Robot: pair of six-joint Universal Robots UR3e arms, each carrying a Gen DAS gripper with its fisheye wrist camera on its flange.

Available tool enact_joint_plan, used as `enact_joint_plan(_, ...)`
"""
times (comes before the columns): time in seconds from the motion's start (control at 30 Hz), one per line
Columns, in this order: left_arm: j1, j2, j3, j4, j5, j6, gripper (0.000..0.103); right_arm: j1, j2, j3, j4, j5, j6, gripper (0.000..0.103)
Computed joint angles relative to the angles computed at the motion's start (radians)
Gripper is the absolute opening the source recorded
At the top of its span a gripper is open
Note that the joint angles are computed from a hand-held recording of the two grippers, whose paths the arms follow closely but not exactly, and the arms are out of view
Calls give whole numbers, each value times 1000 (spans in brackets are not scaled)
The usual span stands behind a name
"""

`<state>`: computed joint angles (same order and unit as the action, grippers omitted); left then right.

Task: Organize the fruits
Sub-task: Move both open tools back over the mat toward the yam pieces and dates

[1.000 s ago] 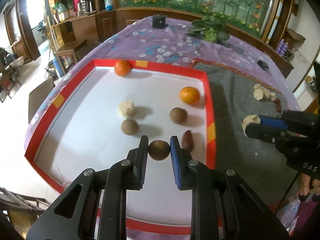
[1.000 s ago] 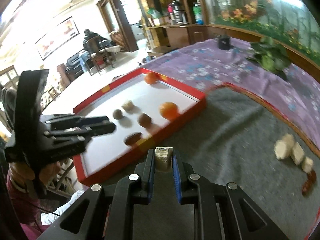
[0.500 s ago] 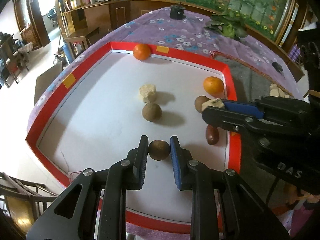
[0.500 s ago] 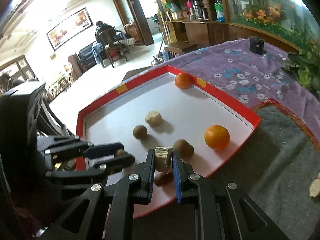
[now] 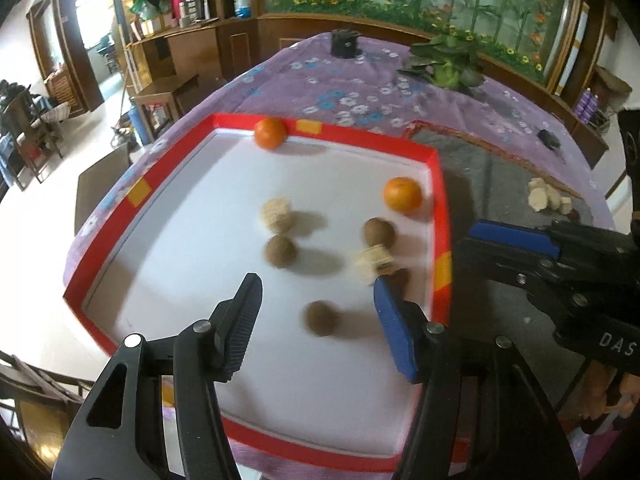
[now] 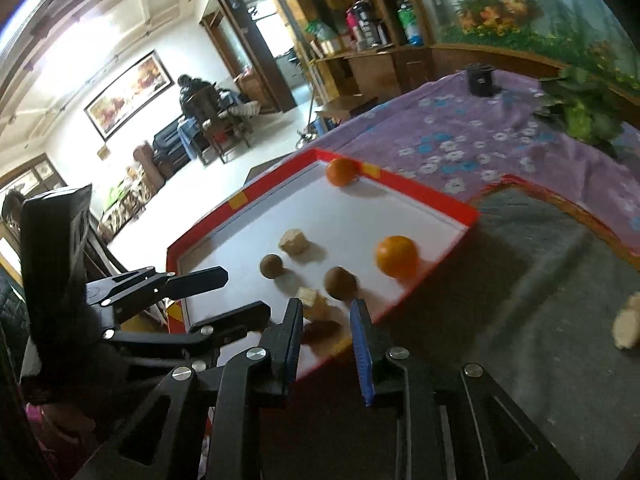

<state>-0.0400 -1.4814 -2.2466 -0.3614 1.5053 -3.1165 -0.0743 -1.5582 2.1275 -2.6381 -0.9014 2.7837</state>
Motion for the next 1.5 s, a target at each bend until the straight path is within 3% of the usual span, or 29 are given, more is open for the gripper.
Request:
enact_joint_plan(0.2,-120,-85,115,-7,8,-54,58,-207,-224,155,118,19,-116,27)
enact_joint_plan(0.5,-300,-321,396,-82,-21,-105,58,-629,-526,286,459,57,-374,28)
enact_joint_plan(0.77,-411,-578,738,-206,-40,-131,58,-868,-569,287,666,94,-553,29)
enact_joint_plan(1.1,-481,-878,1183,-362,-47,-102,58,-948,-511,272,655,105,-606,34)
enact_joint_plan(1.23,-504,-976,1333,-420,-6,-77,58,-965,-465,256,618,98,-590,34)
enact_joint_plan(1.5,-499,-1049,1438,-461,-9,-89,58,-934,-355,244,487,75,-518,35)
